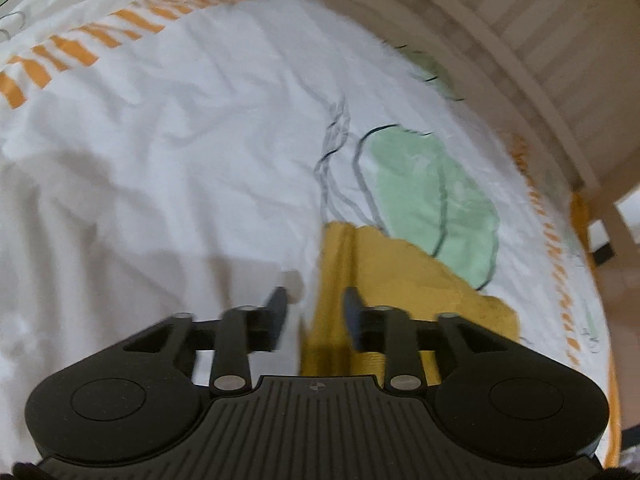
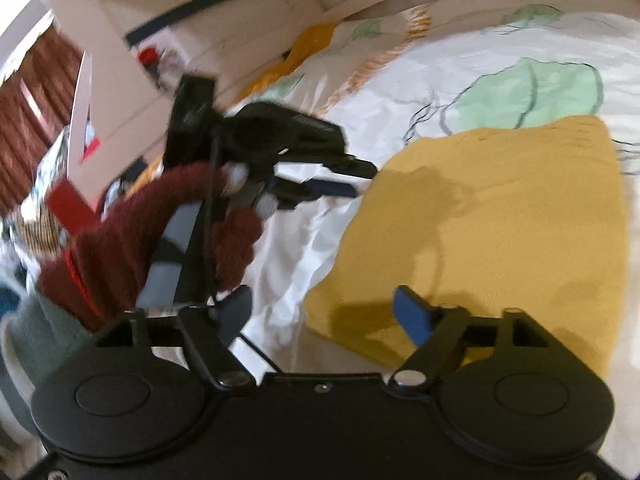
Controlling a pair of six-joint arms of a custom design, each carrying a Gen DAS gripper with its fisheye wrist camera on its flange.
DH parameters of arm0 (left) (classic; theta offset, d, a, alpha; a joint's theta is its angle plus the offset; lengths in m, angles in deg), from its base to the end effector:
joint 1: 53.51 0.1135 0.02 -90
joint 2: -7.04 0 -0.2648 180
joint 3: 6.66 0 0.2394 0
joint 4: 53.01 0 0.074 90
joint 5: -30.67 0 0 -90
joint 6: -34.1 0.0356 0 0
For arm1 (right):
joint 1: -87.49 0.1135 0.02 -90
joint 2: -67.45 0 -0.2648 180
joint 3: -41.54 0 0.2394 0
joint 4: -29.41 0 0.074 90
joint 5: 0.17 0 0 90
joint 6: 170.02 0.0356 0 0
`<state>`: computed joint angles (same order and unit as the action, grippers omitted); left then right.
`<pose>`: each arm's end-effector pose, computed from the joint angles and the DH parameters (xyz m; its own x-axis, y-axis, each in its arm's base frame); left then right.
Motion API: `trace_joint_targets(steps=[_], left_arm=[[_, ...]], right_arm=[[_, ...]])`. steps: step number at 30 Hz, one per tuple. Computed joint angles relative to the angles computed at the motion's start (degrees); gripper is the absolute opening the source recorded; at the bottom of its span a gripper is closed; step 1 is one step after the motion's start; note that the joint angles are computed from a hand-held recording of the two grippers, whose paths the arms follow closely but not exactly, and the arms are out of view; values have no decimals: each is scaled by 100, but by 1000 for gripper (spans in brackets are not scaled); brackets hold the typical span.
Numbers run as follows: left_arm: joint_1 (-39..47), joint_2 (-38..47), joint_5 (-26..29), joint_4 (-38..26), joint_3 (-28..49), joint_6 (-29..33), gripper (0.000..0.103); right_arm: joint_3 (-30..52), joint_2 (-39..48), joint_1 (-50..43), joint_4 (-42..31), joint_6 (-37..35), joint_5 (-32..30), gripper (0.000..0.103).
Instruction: Fold small clothes
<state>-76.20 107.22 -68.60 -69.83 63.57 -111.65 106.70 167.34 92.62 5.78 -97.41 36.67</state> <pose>0.3242 -0.1293 0.1751 -0.6089 -0.6297 -0.4825 -0.3987 0.7687 -0.5001 0.3084 0.0563 0.1568 -0.6682 -0.2399 -0.7042 -0.7036 0.5113 0.4934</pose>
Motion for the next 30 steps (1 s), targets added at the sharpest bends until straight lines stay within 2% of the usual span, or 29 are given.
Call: trace_joint_targets(steps=[1,3,4,6,7,12,16,20,24,30], left_arm=[[-7,-41,59,195,-88,27,41],[-15,-178,250,602,-333,9,61],[-6,-241,378,793,-455,-8,67],[-31,-353,547,986,-617,-84,88],[-75,-394,558,900,-614,-141,91],[-509,-908,36,313,-725,-538,92],[-1021,-1420,-416,-491,-640,-644,92],[-1483,-1586,-580,-1176,-490,-648,92],[-1671,-1431,-486,-1193,-524,-837,92],[-1630,-987,-183,-767,-639,-1043,92]], right_arm=[[27,38,-156,-54,31,-109,88],[170,119,-355,-146,240,-218,96],[233,164,-450,-207,291,-248,101],[330,223,-650,-338,372,-296,102],[371,238,-750,-419,393,-322,102],[638,265,-1146,-885,382,-383,103],[939,317,-1322,-1299,362,-302,103],[1349,511,-1401,-1820,234,-170,103],[1744,825,-1451,-1988,305,-200,103],[2498,1467,-1376,-2007,517,-68,103]])
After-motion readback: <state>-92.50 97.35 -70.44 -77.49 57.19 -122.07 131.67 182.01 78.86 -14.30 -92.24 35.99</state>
